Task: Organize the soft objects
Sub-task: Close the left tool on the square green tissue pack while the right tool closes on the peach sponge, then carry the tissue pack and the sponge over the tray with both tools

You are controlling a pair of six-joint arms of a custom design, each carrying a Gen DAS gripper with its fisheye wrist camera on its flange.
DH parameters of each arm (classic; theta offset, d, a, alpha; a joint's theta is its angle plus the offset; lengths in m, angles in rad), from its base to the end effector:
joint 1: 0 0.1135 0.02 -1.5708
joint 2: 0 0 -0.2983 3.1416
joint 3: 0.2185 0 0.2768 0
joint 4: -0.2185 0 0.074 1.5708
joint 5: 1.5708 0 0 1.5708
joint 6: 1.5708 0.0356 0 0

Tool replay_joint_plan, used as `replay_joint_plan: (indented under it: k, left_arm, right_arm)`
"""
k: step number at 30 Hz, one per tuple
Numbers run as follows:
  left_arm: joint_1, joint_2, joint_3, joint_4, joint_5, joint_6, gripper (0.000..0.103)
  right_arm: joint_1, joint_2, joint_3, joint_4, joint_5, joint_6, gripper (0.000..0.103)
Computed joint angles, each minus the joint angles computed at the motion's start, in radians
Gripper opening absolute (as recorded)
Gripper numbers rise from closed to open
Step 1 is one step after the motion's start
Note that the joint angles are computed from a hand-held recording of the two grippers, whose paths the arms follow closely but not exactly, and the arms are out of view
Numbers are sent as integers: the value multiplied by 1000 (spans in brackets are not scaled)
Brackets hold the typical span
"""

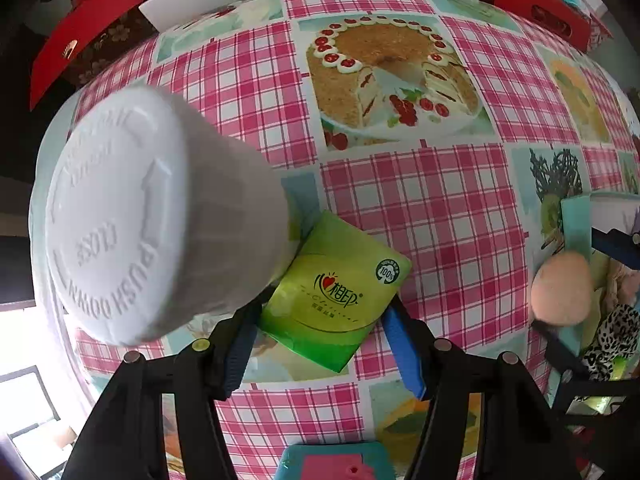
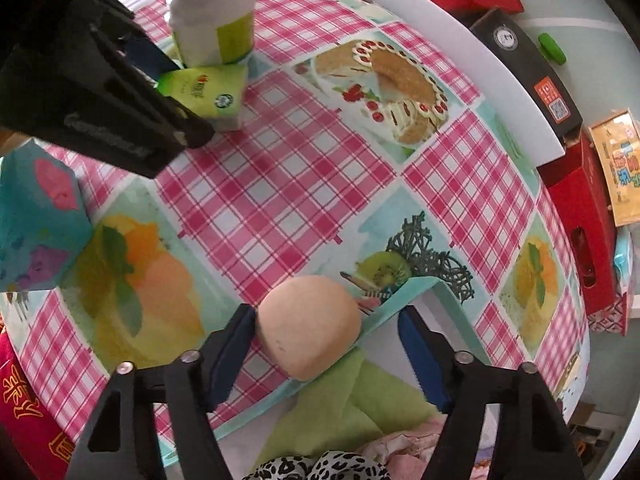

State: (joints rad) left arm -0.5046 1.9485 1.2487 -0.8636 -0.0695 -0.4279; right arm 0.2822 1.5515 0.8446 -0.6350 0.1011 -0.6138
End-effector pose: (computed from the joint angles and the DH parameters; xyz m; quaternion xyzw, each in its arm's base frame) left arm 0.3305 -0.1797 0.1531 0.0382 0.9987 0.0294 0.0189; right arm 0.2733 0.0755 0.1753 -0.4246 0.8968 -0.0683 0.1042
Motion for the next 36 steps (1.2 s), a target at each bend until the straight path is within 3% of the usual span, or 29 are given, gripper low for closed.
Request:
replay_joint_plan:
  k: [10, 20, 24, 26, 36]
  left_arm:
    - [-58, -30, -39, 14, 4, -53, 62]
    - [-32, -82, -120, 57, 40, -54, 61]
    - [-32, -94, -131, 62, 47, -47, 61]
    - [-32, -106, -128, 50, 50, -41, 61]
    - [-81, -185, -142, 27, 48, -94, 61]
  right_arm:
    - [-13, -115, -4, -47, -22, -86, 70]
    - [81, -38, -10, -9, 53, -64, 70]
    - [89, -20, -13, 2, 61, -62, 67]
    - [93, -15, -20, 5, 71, -60, 56]
    - [42, -122, -59, -10, 0, -40, 55]
